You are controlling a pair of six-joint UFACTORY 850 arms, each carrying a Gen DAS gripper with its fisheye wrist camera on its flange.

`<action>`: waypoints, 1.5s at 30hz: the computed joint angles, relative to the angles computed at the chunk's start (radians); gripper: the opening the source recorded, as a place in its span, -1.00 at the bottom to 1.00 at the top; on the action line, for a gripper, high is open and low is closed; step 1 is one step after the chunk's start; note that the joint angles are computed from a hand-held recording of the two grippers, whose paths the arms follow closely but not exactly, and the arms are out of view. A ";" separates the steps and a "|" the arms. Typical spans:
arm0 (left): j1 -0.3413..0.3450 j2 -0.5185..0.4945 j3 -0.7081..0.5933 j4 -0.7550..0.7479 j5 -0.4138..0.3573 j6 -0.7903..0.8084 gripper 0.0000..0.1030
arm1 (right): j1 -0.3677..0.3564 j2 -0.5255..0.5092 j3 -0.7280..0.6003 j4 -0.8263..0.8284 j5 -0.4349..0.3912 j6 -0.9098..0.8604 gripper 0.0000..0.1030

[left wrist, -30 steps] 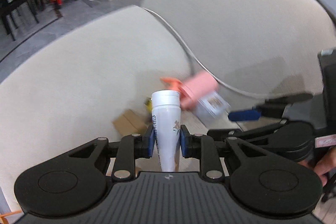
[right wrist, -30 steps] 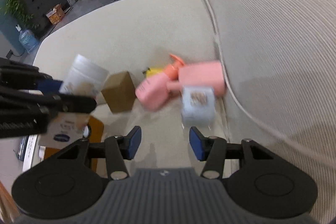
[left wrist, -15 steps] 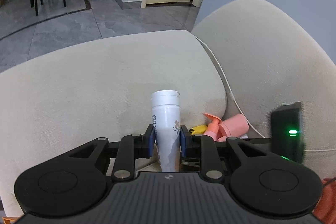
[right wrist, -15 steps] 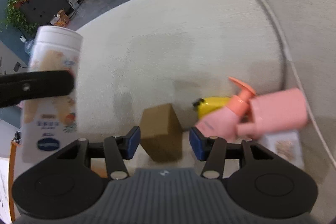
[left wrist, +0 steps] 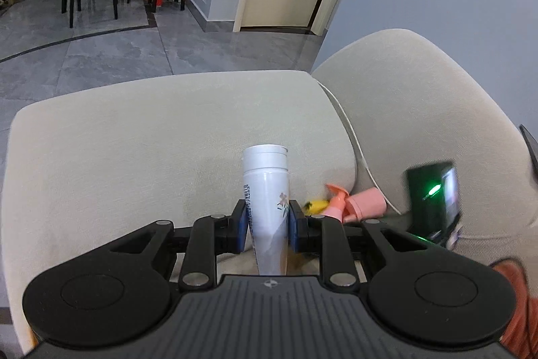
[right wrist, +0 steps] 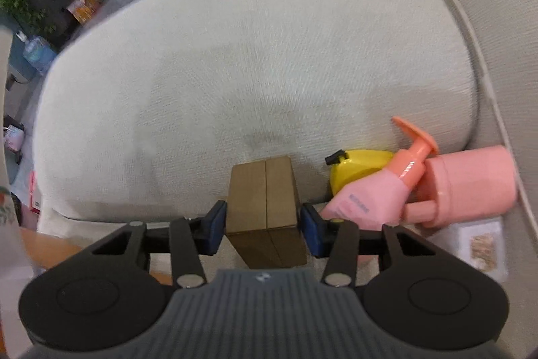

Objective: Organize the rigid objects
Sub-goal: 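Lift the lotion tube with the left gripper while the right grasps the brown cardboard box, then lower the lotion tube into the shoebox and open the left gripper while the right carries the box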

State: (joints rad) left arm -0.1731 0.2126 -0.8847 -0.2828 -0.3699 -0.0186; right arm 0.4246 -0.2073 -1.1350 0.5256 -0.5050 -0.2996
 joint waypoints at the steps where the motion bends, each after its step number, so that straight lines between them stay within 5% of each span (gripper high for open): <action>1: -0.003 0.018 0.011 0.020 -0.006 -0.026 -0.48 | -0.008 0.025 0.013 0.021 -0.003 -0.030 -0.09; 8: -0.015 0.169 0.115 0.130 -0.058 -0.194 -0.48 | -0.039 0.226 0.082 0.222 -0.067 -0.275 -0.09; 12: -0.004 0.214 0.168 0.044 -0.074 -0.171 -0.48 | 0.005 0.296 0.091 0.265 -0.114 -0.346 -0.09; 15: 0.018 0.220 0.212 -0.158 -0.069 -0.022 -0.48 | 0.038 0.341 0.128 0.251 -0.092 -0.302 -0.09; 24: 0.054 0.034 0.206 -0.597 -0.090 0.383 -0.48 | 0.077 0.471 0.267 0.026 0.111 0.076 -0.10; 28: 0.056 -0.075 0.153 -0.610 -0.099 0.425 -0.48 | 0.095 0.452 0.257 -0.254 0.108 0.304 -0.11; 37: 0.082 -0.223 0.113 -0.733 -0.134 0.526 -0.46 | 0.106 0.405 0.243 -0.267 0.074 0.308 -0.11; 45: 0.032 -0.185 0.103 -0.416 -0.062 0.293 -0.33 | 0.101 0.385 0.253 -0.265 0.077 0.293 -0.11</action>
State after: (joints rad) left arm -0.1414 0.0272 -0.7821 -0.6990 -0.4315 0.2747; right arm 0.5251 0.1774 -0.8822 0.2610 -0.4280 -0.0069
